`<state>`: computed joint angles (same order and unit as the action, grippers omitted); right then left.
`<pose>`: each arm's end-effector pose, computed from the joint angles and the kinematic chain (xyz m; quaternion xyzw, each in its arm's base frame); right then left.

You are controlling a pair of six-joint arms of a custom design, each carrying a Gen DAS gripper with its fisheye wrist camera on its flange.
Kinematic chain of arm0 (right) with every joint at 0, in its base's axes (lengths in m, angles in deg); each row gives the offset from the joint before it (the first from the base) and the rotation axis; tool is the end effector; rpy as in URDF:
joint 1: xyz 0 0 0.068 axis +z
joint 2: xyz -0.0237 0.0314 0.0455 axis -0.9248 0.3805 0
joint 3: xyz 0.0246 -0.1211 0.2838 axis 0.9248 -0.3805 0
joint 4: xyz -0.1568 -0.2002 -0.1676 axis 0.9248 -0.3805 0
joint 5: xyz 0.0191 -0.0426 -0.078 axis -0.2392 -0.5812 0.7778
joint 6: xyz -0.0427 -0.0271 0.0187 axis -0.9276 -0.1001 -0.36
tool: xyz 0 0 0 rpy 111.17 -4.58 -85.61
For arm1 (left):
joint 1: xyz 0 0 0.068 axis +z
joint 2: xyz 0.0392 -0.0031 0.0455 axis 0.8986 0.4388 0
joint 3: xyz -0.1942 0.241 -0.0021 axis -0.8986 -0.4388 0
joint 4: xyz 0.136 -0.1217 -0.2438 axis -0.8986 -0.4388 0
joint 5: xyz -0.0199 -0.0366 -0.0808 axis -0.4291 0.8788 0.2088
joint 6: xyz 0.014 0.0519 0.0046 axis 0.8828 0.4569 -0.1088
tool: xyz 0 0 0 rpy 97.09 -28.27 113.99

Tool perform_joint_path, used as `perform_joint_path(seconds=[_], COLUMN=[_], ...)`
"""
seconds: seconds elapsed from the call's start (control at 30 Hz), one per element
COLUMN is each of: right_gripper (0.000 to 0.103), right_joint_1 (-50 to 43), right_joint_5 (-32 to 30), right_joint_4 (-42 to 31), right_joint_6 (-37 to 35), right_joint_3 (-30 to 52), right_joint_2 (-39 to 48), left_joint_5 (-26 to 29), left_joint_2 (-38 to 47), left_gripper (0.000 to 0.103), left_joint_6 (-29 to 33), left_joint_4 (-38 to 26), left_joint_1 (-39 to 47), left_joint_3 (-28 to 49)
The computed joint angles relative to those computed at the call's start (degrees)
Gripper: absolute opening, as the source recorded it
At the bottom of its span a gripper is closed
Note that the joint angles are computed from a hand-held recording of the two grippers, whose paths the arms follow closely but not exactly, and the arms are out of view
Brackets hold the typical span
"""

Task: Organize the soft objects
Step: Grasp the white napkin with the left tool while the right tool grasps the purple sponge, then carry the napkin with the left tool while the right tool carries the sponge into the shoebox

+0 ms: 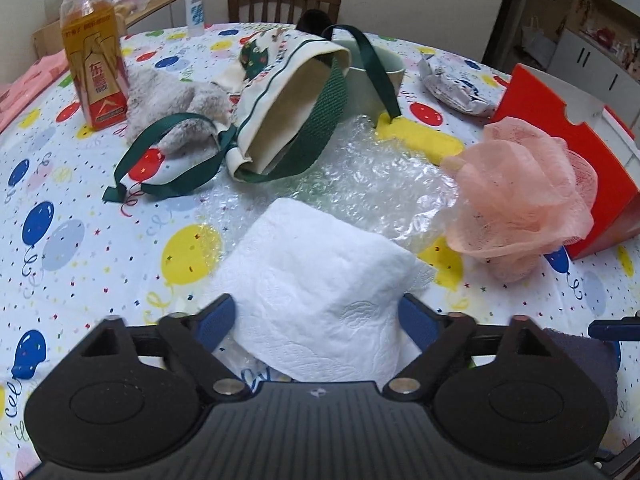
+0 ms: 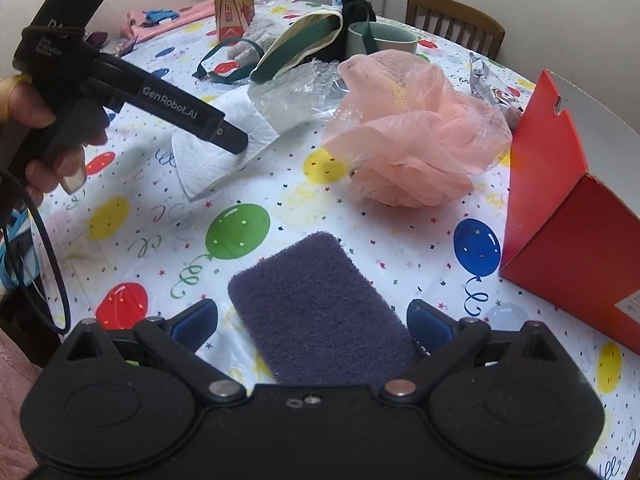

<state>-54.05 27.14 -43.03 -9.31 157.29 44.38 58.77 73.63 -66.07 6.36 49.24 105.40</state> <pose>0.4129 0.1169 0.1280 -0.6107 0.7384 0.1543 0.2408 0.2472 -0.0496 0.1887 -0.3324 0.8928 0.0598 0.2981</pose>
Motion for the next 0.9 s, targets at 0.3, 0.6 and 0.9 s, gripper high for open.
perform_joint_path(seconds=[0.3,0.6,0.9], right_gripper=[0.091,0.089,0.089], right_joint_1=[0.7,1.1,0.2], right_joint_5=[2.4,3.9,3.5], right_joint_4=[3.3,5.4,7.5], right_joint_6=[-0.2,2.1,9.4], right_joint_3=[-1.6,-4.5,-7.7], right_joint_2=[-0.5,-2.8,-6.6], left_joint_5=[1.0,4.4,6.7], left_joint_2=[-3.3,-9.6,-17.7], left_gripper=[0.045,0.02,0.01], left_joint_6=[-1.5,-0.7,1.6], left_joint_4=[-1.5,-3.2,-7.6], left_joint_1=[0.3,0.1,-1.7], left_joint_3=[-0.9,-3.9,-4.3])
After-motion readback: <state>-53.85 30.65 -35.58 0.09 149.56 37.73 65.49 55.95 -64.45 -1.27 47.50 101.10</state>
